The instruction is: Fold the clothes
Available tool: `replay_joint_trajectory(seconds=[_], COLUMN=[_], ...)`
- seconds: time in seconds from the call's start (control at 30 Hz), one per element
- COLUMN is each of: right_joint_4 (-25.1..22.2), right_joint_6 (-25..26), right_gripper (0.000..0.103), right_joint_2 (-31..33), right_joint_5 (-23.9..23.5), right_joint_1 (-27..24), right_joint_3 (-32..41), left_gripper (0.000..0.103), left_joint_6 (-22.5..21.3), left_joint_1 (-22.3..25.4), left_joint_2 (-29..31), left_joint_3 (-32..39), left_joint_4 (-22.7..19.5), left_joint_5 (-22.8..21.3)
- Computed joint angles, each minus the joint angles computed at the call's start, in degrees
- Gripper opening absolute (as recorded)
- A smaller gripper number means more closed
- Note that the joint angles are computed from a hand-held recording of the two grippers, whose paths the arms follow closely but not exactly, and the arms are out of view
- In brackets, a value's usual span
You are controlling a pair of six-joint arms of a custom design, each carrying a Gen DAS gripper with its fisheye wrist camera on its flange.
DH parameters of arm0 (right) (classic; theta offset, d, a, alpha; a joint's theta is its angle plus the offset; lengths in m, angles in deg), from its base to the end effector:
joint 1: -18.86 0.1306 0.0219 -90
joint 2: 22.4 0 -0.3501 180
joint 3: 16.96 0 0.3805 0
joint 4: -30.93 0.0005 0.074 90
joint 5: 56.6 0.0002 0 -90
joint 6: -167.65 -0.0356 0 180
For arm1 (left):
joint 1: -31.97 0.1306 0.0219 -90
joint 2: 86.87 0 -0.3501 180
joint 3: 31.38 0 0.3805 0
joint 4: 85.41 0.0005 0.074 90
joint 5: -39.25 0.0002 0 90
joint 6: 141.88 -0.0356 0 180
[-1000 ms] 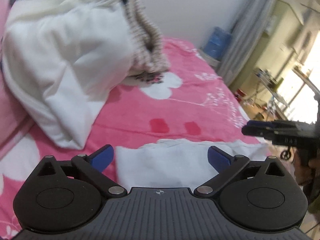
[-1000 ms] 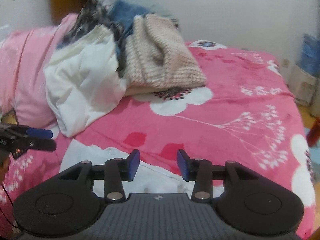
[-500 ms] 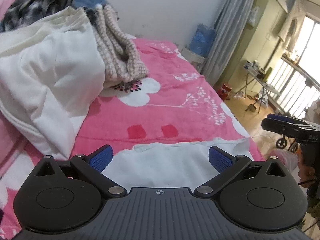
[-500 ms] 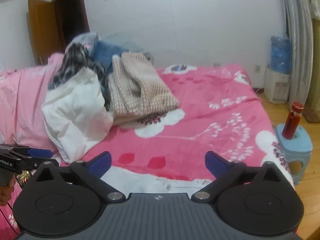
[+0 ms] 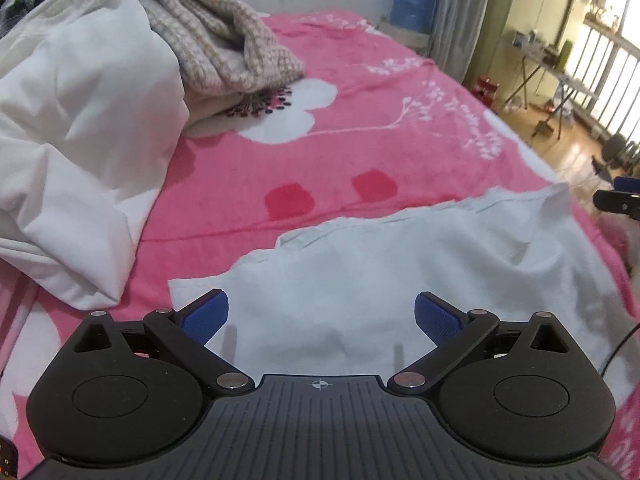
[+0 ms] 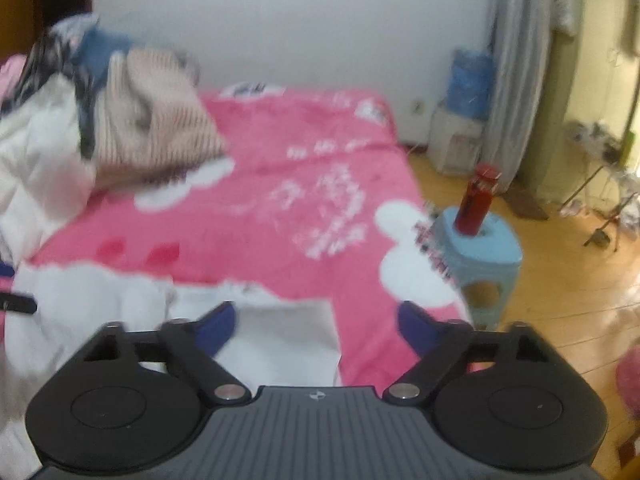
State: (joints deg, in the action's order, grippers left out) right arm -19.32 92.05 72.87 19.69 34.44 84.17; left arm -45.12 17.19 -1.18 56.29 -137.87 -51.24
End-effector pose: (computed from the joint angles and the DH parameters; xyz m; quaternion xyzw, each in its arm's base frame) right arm 0.4892 0.1446 0.4420 -0.2814 0.8721 0.1140 0.3837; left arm 0.4307 -0.1138 0.4082 0.0644 0.9389 -0.0592 0.3329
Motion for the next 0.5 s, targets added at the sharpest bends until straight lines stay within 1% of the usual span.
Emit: replay_joint_trajectory(seconds=[0.03,0.07,0.13,0.17,0.2,0.27,0.33,0.37,0.4,0.43,0.5], right_joint_4=[-1.19,-1.81,-2.08,-1.74,-1.25,-0.65,-0.36,0.49,0.57,-0.47,-3.33], right_joint_6=[1.18,3.45,10.79,15.90,21.27,29.89,39.19,42.93,46.20,48.64,51.82], right_gripper=[0.067,0.063,0.054,0.050,0.049,0.047,0.047,0.047,0.047,0.047,0.047], right_joint_2=[1.09,1.71,2.04,1.81,1.66,1.59,2.14,2.13,2.50,3.30,5.20], right_joint_5=[-0.80,-1.83,-3.63,-4.13,-4.70,-5.04,-4.41,-3.93,-3.57,-3.57,-4.13], right_joint_1=[0.02,0.24,1.20,1.94,2.67,4.00,5.37,5.89,6.34,6.59,6.83], right_joint_3=[0.82,1.26,1.17,0.58,-0.02,-1.04,-1.41,-2.07,-2.14,-1.42,0.70], left_gripper=[0.100,0.100,0.099,0.099,0.099,0.099,0.098,0.098,0.098,0.098,0.098], left_joint_6=[-0.51,-1.04,-2.11,-2.71,-3.30,-3.75,-3.55,-3.38,-3.35,-3.44,-3.67], left_joint_1=[-0.23,-0.47,-0.85,-0.97,-1.06,-0.96,-0.74,-0.69,-0.66,-0.71,-0.79], left_joint_2=[0.27,0.54,1.18,1.44,1.64,2.18,2.71,2.97,3.17,3.37,3.63], left_joint_3=[-0.17,-0.34,-0.37,-0.41,-0.52,-0.53,-0.42,-0.36,-0.34,-0.27,-0.25], left_joint_4=[0.38,0.79,1.09,1.29,1.50,1.53,1.38,1.38,1.35,1.36,1.52], left_joint_5=[-1.17,-2.38,-4.62,-5.61,-6.39,-7.10,-7.25,-7.42,-7.58,-7.70,-7.99])
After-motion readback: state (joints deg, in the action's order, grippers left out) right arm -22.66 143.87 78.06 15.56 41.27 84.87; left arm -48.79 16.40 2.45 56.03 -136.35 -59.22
